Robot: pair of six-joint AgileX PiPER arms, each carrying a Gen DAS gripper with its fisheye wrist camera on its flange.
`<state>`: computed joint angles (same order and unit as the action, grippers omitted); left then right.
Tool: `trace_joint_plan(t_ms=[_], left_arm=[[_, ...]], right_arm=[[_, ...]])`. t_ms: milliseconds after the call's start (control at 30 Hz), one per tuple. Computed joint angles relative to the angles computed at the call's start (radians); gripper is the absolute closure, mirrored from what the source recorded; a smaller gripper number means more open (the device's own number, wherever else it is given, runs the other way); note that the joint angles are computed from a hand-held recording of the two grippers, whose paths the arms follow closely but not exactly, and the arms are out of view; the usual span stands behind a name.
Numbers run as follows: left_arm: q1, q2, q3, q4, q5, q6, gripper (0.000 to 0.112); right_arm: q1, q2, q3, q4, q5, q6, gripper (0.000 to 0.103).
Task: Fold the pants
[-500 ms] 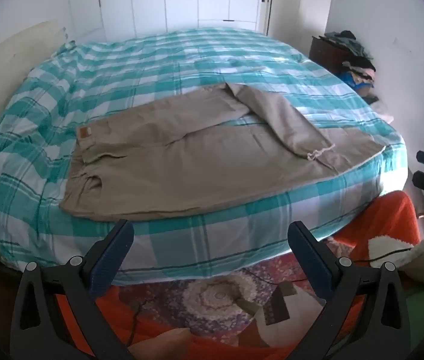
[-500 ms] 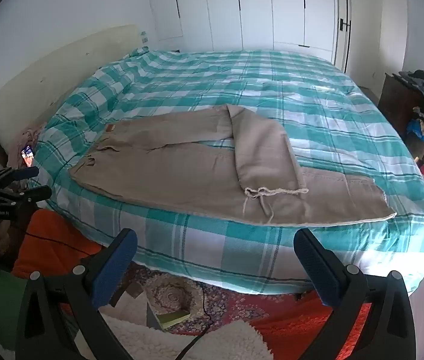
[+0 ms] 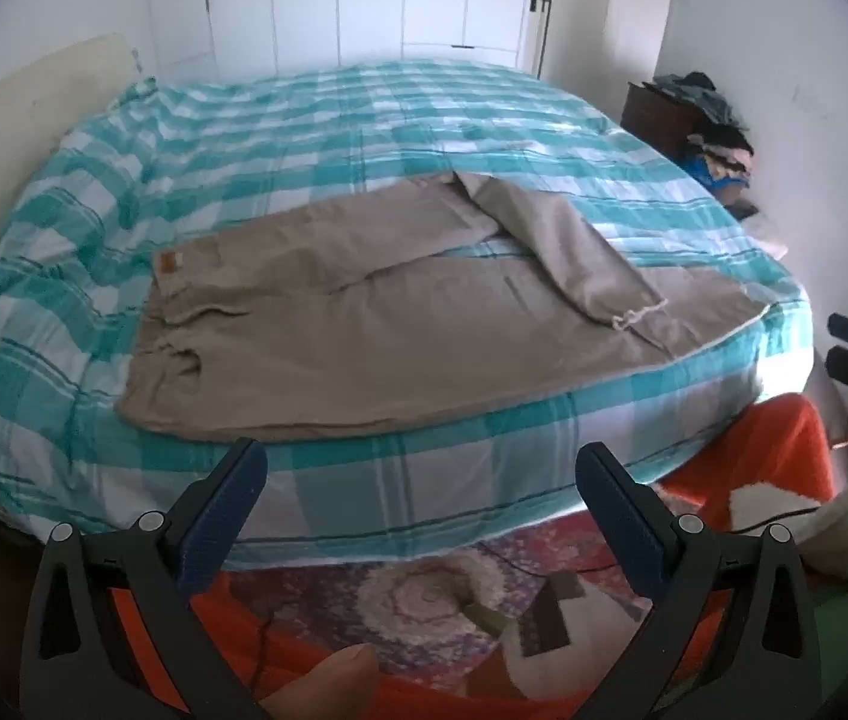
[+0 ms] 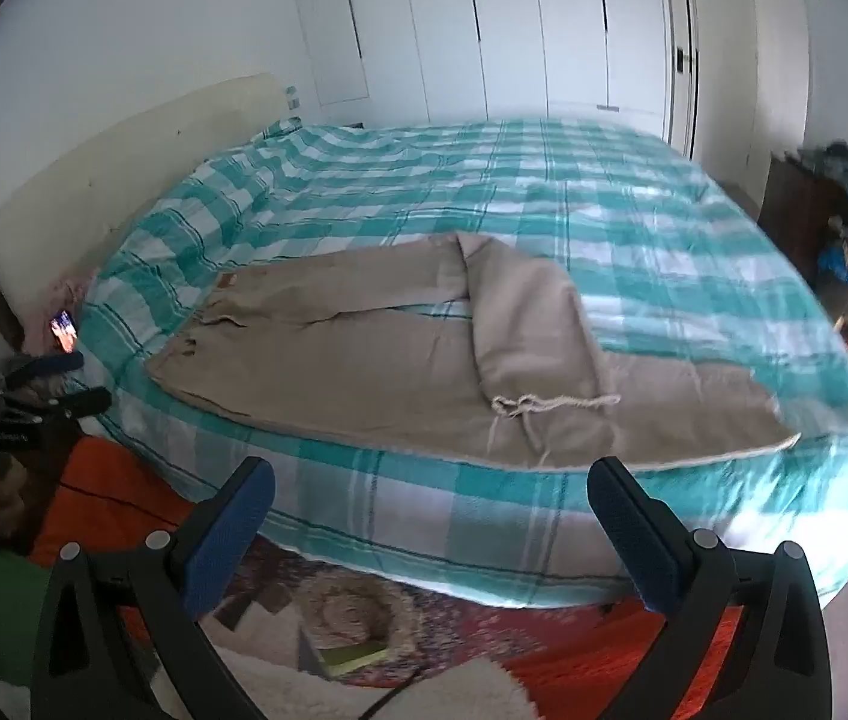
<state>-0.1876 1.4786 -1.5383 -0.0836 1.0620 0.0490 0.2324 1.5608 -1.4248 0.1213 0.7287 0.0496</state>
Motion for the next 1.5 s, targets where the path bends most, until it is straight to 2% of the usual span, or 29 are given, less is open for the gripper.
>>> trace_joint_plan(t_ms=[200,400,967,1500], left_arm=[[-0.021,-0.008,0.000,0.010,-0.001,0.013,0.010],[-0.006,-0.007,0.006,-0.024,0.007,0.028,0.010],[0.027,-0.022,0.025,-0.092,0.002,0.076,0.010],[0.017,-0.033,0.048,-0.080,-0.010,0.071,0.010]], right_arm=[[0.017,0.018,-0.015,0.022,0.029,-0.012,0.000],[0.036,0.012,0.004,0.037,0.003,-0.023,0.000],[0.081,0.051,-0.028,0.034,0.039,0.018,0.000],[0.097,0.061,-0.037,0.028,0.036,0.025,0.000]])
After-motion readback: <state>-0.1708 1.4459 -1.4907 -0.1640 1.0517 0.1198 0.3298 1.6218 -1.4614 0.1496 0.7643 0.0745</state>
